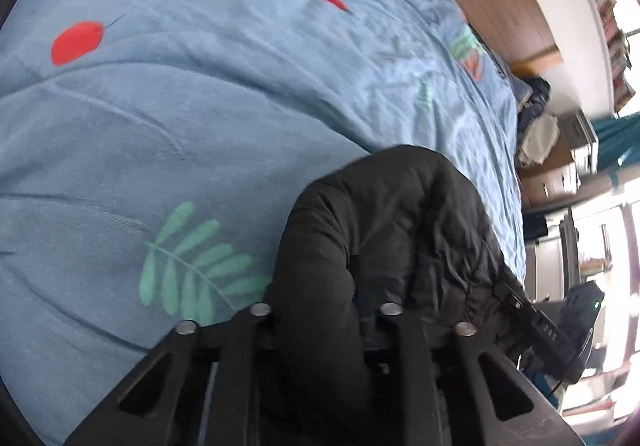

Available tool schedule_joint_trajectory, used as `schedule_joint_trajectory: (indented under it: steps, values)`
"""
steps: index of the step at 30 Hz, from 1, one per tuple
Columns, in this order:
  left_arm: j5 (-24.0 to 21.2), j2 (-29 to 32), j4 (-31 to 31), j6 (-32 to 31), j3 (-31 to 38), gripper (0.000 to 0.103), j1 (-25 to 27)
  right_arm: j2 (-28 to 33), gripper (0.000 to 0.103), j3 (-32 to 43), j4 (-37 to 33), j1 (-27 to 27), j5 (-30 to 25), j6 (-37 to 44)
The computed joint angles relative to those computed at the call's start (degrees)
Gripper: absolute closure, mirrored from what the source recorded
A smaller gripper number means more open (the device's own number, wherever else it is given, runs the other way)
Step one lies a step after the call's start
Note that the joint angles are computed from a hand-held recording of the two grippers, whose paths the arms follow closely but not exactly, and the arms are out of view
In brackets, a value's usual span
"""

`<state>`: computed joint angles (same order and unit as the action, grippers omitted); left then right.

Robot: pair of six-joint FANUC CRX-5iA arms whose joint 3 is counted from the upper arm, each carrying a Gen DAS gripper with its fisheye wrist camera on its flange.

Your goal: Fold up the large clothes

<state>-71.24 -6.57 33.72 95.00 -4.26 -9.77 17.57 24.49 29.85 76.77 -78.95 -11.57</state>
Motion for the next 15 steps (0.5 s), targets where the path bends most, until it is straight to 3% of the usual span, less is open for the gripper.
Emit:
schedule_joint_trajectory:
  steps: [2,5,10,15]
  values:
    - [0.1,-0.9,-0.6,-1.2,0.6,0.090,-0.5,1.1,0.080,2.8,-0.6,0.4,-2.6,2.7]
    - [0.4,-2.4,-1.6,-2.5,1.3,0.091,-0.9,3.3,0.086,7.5,-0.8,1.2,-6.7,6.8]
    - [1.7,-6.6,-0.5,-6.3,-0.4,0.092,-0.8,5.9,0.088,13.7,2.3,4.0,-11.7,11.4]
    - [1.6,-15.9,2.2,-13.9,-4.7,0.092,1.7,7.0,0.089,16.6,9.3,9.5,-14.3,15.1]
